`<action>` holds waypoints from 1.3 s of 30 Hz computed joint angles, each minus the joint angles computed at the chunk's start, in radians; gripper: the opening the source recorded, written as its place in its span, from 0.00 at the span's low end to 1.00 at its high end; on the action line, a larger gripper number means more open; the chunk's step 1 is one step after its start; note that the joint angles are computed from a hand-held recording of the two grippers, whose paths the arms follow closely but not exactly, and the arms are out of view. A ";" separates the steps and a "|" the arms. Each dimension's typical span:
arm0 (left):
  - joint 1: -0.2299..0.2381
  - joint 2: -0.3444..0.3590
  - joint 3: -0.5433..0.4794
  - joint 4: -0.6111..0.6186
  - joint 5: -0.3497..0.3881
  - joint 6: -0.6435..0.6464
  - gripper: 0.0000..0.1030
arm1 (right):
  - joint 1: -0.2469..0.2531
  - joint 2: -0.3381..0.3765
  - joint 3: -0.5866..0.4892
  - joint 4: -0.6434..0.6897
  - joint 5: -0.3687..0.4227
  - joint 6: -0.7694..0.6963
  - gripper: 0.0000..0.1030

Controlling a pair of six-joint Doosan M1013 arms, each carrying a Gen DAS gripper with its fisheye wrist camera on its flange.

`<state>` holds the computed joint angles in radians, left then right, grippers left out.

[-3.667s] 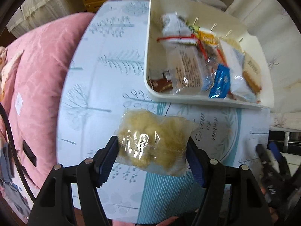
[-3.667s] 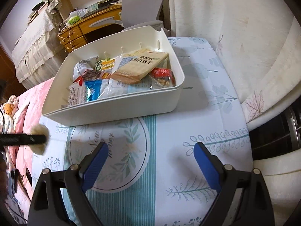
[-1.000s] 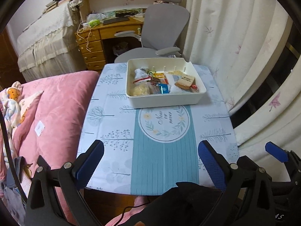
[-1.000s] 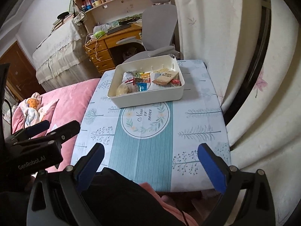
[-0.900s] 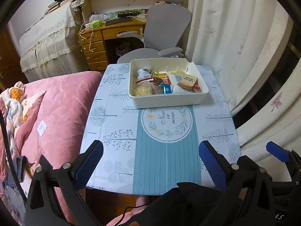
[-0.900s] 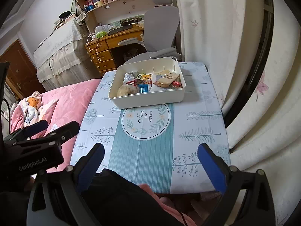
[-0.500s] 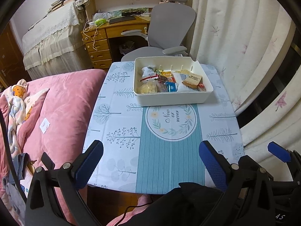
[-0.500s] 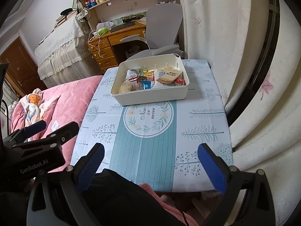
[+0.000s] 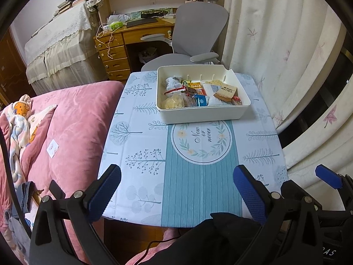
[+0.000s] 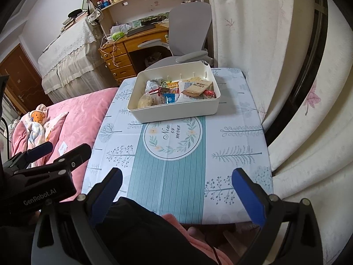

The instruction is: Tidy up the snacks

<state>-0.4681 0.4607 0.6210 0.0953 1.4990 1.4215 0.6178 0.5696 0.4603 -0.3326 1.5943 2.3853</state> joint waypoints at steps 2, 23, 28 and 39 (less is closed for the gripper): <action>0.003 -0.002 0.005 -0.003 -0.003 0.005 0.98 | 0.000 0.000 0.000 0.000 0.000 0.000 0.97; 0.010 0.006 -0.004 -0.008 0.010 0.020 0.98 | -0.003 0.007 -0.008 0.007 0.008 -0.001 0.97; 0.011 0.007 -0.005 -0.008 0.011 0.022 0.98 | -0.004 0.010 -0.013 0.008 0.010 -0.002 0.97; 0.031 0.016 -0.008 -0.014 0.003 0.036 0.98 | -0.005 0.007 0.003 0.019 -0.010 -0.011 0.97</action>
